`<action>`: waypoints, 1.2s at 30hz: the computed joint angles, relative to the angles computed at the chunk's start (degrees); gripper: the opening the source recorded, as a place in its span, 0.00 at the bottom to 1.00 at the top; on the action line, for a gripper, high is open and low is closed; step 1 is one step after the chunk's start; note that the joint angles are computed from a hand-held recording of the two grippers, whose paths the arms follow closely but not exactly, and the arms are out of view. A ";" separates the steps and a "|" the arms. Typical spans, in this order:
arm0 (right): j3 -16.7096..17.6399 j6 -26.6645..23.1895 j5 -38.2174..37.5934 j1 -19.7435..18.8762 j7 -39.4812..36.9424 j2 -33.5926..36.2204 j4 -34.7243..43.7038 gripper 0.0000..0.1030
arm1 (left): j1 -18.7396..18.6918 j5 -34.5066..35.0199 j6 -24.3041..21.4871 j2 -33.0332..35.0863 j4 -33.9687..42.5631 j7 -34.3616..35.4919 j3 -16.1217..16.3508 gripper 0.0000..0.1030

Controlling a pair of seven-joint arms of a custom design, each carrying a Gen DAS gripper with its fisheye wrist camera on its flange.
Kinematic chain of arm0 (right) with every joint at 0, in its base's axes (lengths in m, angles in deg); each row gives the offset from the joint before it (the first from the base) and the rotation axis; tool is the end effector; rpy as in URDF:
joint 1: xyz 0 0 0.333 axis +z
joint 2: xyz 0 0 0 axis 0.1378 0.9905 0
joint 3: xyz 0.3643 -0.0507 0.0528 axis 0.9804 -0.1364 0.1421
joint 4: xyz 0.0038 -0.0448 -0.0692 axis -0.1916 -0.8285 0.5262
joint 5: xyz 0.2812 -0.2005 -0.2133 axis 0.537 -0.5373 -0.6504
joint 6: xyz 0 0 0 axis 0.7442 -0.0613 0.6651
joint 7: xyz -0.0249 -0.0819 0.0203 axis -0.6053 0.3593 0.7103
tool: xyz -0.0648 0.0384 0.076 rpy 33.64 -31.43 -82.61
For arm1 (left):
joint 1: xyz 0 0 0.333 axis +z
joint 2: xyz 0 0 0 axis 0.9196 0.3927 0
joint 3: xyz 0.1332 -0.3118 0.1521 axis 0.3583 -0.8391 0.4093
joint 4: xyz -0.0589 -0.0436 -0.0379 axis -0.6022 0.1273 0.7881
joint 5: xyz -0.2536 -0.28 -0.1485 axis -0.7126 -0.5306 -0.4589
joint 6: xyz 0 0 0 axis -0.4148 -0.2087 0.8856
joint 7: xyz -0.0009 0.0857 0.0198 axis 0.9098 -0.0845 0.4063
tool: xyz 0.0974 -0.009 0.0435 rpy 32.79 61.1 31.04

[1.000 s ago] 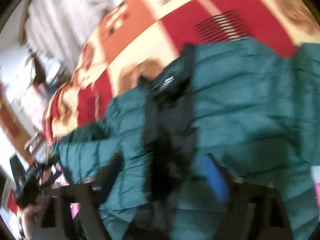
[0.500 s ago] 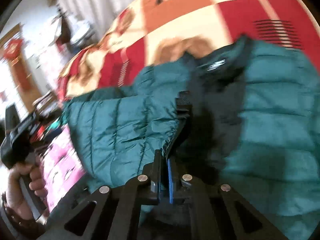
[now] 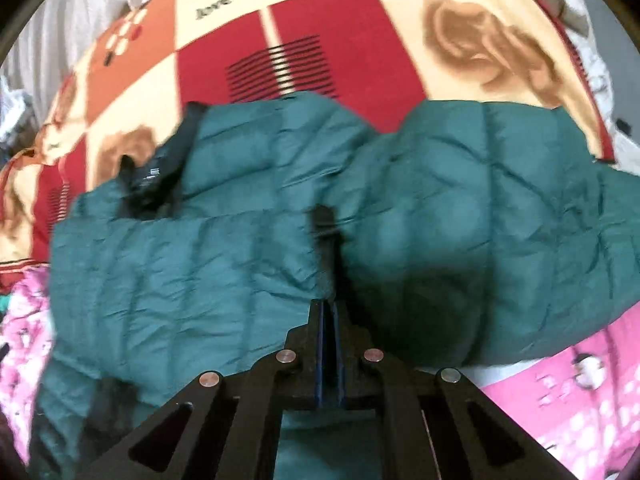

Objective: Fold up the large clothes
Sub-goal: 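Fold the held sleeve across the jacket body with the right gripper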

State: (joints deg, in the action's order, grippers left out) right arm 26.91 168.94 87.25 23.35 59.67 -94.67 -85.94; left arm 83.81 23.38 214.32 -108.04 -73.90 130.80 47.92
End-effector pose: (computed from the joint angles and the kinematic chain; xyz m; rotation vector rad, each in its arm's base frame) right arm 0.4796 0.0652 0.4962 -1.6730 1.6961 -0.5790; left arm 0.3342 0.0191 0.5307 -2.2701 0.8176 -1.0397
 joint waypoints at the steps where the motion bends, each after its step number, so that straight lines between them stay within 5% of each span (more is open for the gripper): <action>1: -3.96 -1.33 5.36 4.40 -4.98 0.34 0.81 0.04 | 0.34 0.18 -0.24 0.00 0.07 -0.06 -0.38 0.72; 3: -9.50 -3.77 8.81 9.75 -8.17 -0.75 0.97 0.04 | -0.02 0.21 -1.24 0.56 0.47 -0.04 -0.10 0.72; 4: -9.51 -3.09 9.56 9.55 -8.78 -1.71 0.45 0.04 | -0.04 0.22 -2.00 0.90 0.79 -0.23 -0.17 0.72; 6: -3.52 1.27 14.20 4.24 -11.31 -4.28 -1.52 0.04 | -0.64 0.31 -3.23 1.71 1.42 -0.40 0.11 0.72; 7: -0.06 3.64 10.63 0.57 -7.13 -5.20 -2.53 0.04 | -1.76 0.29 -3.69 2.29 1.76 0.06 0.95 0.72; 9: 1.99 6.89 6.60 -0.77 -2.24 -6.64 -3.65 0.04 | -2.70 0.28 -4.36 2.67 2.00 0.13 1.29 0.72; 12: -3.44 -1.84 16.17 9.41 -14.63 -4.43 1.41 0.06 | -9.22 -2.19 -3.14 3.89 1.84 2.60 6.50 0.72; 14: -3.74 -6.91 7.46 10.44 -11.15 -1.06 4.07 0.06 | -9.05 -2.29 -4.04 3.77 2.09 3.32 5.76 0.72; 17: 5.25 -11.36 -16.70 -1.55 8.41 5.40 7.70 0.06 | -6.60 -1.17 -5.01 3.36 2.63 3.09 3.21 0.72; 19: 7.76 -13.31 -14.74 -5.57 10.43 8.44 9.56 0.06 | -5.79 -0.68 -5.43 3.31 2.89 2.96 2.65 0.72; 21: 6.63 -13.16 -14.82 -5.24 12.63 8.65 10.05 0.06 | -5.89 -0.74 -6.23 3.60 3.21 2.80 2.99 0.72; 24: 10.72 -15.53 -34.36 -9.97 28.14 6.43 10.59 0.06 | -7.79 -1.61 -7.05 4.04 3.43 3.47 4.87 0.72; 29: 7.79 -9.04 -24.23 -2.90 20.71 1.04 5.73 0.09 | -7.91 -1.60 -8.00 3.59 3.76 4.12 4.37 0.72; 31: 5.65 -8.91 -16.46 3.02 12.23 1.14 6.32 0.09 | -6.91 -0.74 -8.32 3.31 3.97 3.67 3.04 0.72; 33: -0.14 -9.24 -9.17 12.50 5.15 3.36 8.68 0.13 | -7.22 -0.18 -8.00 3.59 4.20 3.87 2.70 0.72; 34: -2.16 -10.18 -11.48 15.50 6.76 4.65 9.72 0.19 | -6.76 0.55 -8.40 3.75 4.53 3.95 1.98 0.72; 36: -2.50 -14.68 -27.84 15.50 18.61 8.98 13.06 0.51 | -4.77 2.76 -10.66 4.15 5.65 3.32 -0.36 0.72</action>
